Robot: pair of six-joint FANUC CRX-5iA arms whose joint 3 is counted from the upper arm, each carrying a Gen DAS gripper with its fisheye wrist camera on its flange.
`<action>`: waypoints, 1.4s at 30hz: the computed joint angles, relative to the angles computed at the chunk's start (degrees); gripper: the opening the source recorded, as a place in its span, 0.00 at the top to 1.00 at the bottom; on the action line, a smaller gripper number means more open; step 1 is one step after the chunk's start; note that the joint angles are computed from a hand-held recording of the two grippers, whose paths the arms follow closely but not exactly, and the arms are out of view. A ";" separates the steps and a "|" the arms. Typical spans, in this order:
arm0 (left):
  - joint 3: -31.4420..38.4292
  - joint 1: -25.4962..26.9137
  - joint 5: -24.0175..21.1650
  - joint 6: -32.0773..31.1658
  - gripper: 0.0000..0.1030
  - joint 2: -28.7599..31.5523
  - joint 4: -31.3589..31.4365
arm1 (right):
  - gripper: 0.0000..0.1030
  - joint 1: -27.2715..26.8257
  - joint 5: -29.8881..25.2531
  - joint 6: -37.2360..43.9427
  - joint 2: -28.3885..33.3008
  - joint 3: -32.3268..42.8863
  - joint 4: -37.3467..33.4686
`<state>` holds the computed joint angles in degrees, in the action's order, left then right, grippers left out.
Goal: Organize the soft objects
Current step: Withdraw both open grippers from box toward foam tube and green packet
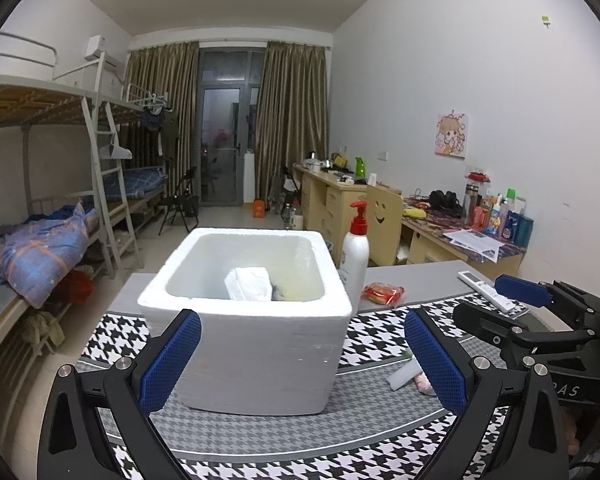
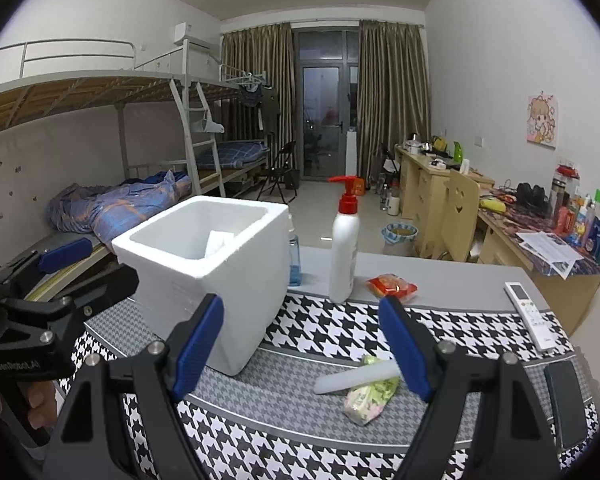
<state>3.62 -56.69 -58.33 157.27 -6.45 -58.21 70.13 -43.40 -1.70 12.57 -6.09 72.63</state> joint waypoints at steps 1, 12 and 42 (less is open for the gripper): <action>0.12 0.09 0.20 -0.28 0.01 0.14 0.20 | 0.19 -0.08 -0.15 -0.56 -0.22 -0.34 0.34; 1.59 1.18 3.10 -2.97 0.01 2.13 2.98 | 0.19 -0.21 -2.07 -3.39 -2.24 -2.88 1.19; 2.70 4.61 11.18 -13.00 0.01 7.08 13.24 | 0.19 -0.86 -5.72 -4.72 -5.20 -7.83 -3.38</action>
